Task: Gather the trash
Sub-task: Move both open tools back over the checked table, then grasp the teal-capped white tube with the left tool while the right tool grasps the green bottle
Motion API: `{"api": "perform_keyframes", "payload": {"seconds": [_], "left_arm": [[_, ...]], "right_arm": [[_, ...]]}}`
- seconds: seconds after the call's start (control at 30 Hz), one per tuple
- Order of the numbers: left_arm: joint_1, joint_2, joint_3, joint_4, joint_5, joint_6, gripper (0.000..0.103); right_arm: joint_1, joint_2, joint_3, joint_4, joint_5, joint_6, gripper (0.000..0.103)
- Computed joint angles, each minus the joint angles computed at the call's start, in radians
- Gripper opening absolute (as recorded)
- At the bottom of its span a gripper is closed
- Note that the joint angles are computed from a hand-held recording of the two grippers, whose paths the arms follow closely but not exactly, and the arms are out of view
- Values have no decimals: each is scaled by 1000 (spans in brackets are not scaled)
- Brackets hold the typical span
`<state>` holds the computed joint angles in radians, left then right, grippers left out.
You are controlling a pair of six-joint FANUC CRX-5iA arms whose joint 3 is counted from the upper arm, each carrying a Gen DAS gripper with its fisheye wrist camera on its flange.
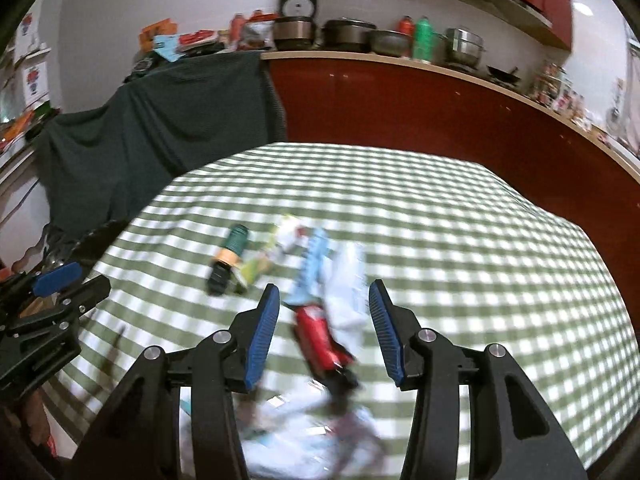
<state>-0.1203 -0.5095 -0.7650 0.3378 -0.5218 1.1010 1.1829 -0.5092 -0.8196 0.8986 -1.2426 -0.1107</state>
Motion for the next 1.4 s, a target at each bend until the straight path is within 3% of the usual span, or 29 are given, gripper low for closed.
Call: {"api": "perform_keyframes", "payload": {"seconds": [0.33, 0.8, 1.13, 1.4], "left_arm": [[-100, -18, -10, -47, -41, 48, 48], [-121, -110, -71, -28, -75, 3, 48], [-158, -117, -105, -17, -54, -50, 48], [-166, -76, -110, 8, -15, -67, 47]], "right_arm": [[143, -141, -86, -60, -191, -133, 47], [317, -255, -140, -104, -376, -260, 47], [414, -281, -149, -119, -457, -322, 47], [410, -271, -145, -118, -440, -316, 47]]}}
